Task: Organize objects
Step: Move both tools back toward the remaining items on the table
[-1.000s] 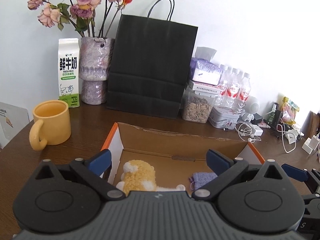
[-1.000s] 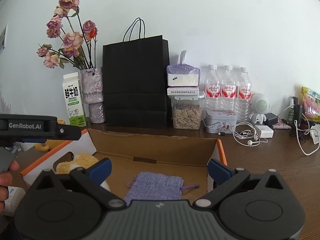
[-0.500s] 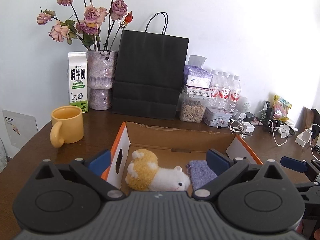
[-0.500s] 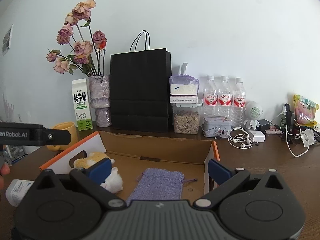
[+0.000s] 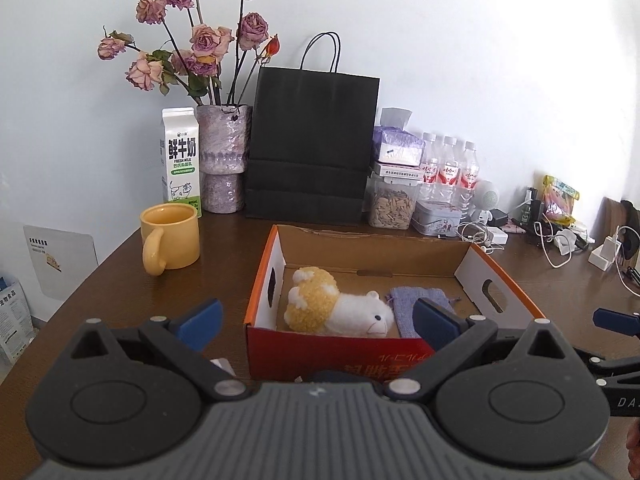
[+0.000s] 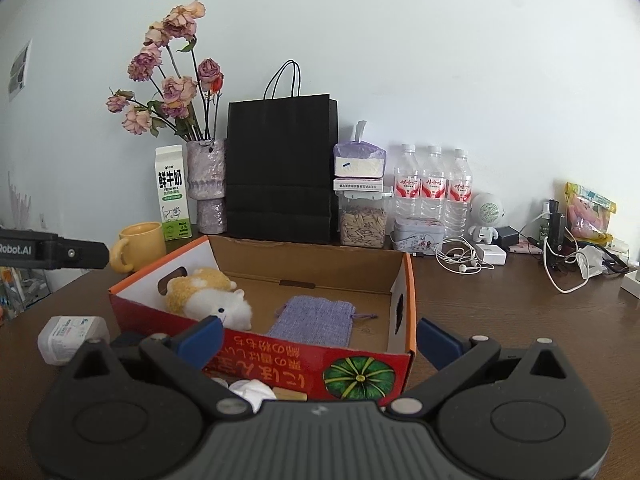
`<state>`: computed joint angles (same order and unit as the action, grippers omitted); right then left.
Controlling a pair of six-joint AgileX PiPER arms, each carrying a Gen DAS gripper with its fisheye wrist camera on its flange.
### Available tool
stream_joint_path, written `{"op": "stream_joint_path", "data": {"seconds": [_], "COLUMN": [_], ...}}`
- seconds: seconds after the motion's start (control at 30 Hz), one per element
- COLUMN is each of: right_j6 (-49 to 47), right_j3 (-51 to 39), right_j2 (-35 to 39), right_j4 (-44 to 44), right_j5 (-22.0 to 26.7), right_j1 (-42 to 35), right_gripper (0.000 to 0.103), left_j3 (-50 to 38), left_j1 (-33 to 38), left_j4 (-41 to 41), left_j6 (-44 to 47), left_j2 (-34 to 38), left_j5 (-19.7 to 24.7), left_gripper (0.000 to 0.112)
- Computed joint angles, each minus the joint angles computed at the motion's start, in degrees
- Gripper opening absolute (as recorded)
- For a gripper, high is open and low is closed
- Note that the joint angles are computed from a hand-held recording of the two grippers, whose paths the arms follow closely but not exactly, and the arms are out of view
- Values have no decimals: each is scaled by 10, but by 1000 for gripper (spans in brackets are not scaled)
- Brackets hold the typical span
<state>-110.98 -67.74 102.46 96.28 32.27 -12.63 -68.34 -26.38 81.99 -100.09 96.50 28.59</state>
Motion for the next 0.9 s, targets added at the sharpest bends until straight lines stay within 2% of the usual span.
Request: {"op": "stream_joint_path", "data": {"seconds": [0.2,0.47,0.9], "right_j6": [-31,-49,-31], "right_j3": [61,111,104], "right_j2": [-31,-41,-15], "right_j4": [-2,-21,-89], "right_j5": [20,24,14], "right_j1": [-33,-69,-100], "right_gripper": [103,103,103], "left_j3": [66,134,204], "left_j1": [-14,-25,-9], "left_j4": [25,40,23], "left_j6": [-34,-61,-63], "left_j2": [-36,-64,-88], "left_j5": [8,22,28], "left_gripper": [103,103,103]}}
